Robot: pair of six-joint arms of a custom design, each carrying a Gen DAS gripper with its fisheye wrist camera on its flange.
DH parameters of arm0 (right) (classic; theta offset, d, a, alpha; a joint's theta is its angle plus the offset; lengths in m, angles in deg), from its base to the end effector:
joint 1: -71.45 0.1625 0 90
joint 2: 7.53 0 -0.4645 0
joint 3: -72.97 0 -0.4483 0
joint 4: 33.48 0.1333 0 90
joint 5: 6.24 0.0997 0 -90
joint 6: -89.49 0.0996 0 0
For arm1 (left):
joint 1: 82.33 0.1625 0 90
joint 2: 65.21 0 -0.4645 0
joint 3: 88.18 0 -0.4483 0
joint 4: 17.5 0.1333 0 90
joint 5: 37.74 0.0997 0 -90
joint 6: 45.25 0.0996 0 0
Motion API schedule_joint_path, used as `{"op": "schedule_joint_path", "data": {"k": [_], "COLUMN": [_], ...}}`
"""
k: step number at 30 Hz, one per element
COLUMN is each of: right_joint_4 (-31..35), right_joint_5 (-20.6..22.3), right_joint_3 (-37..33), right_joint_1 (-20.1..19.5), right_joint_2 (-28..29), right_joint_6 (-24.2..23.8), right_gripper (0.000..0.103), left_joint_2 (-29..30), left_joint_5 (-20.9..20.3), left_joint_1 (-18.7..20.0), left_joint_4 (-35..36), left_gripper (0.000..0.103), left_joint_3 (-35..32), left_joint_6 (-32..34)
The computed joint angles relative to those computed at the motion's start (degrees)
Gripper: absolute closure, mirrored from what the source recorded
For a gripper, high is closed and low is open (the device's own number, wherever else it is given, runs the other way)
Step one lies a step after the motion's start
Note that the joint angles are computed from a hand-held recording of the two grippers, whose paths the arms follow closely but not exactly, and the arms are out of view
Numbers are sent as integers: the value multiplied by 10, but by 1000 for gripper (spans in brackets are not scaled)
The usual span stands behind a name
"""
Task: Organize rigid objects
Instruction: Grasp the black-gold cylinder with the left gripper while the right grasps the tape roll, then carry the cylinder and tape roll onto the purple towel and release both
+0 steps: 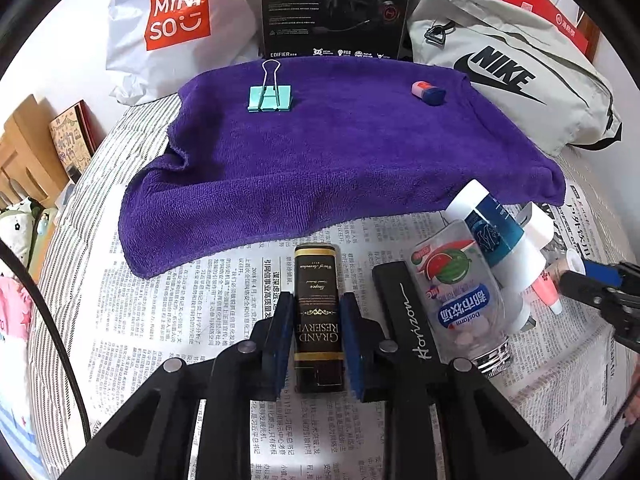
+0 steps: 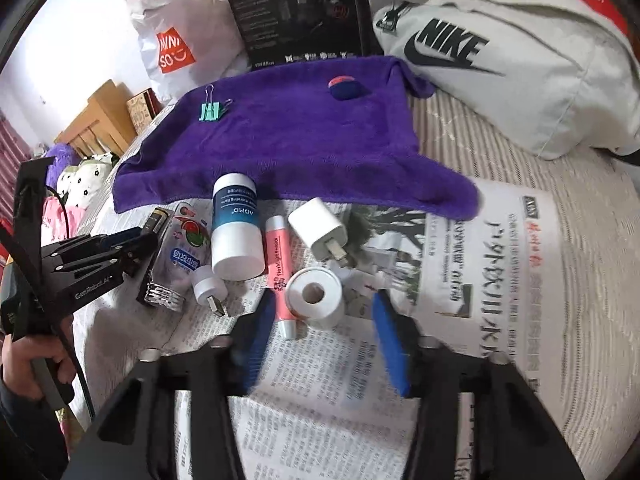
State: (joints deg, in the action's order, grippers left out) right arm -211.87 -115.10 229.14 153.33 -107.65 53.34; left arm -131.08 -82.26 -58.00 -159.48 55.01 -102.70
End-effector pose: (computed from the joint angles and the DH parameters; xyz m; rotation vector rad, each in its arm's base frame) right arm 0.0572 -0.3146 0.2216 0.5044 -2.5339 0.5316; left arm -0.2334 -0.3298 0.0433 0.3847 2.3008 -0.6073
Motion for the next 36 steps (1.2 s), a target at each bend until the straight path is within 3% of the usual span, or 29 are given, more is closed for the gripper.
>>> {"op": "schedule_joint_path", "data": {"k": [3, 14, 22, 36], "right_joint_4": [-26, -59, -15, 78], "right_joint_5": [-4, -28, -36, 1], "right_joint_3": [3, -3, -7, -4], "right_joint_1": [-8, -5, -5, -10], "right_joint_2": [17, 44, 15, -73], "right_joint_6": [-6, -15, -2, 7], "right_gripper": [72, 73, 73, 73], "left_joint_2": [-1, -6, -21, -53], "left_joint_5": [-2, -1, -17, -49], "left_joint_1": [2, 0, 4, 3], "left_joint_4": [-9, -32, -58, -80], "left_gripper": [80, 80, 80, 80], "left_joint_3": [2, 12, 23, 40], "left_joint_6": [4, 16, 30, 35]}}
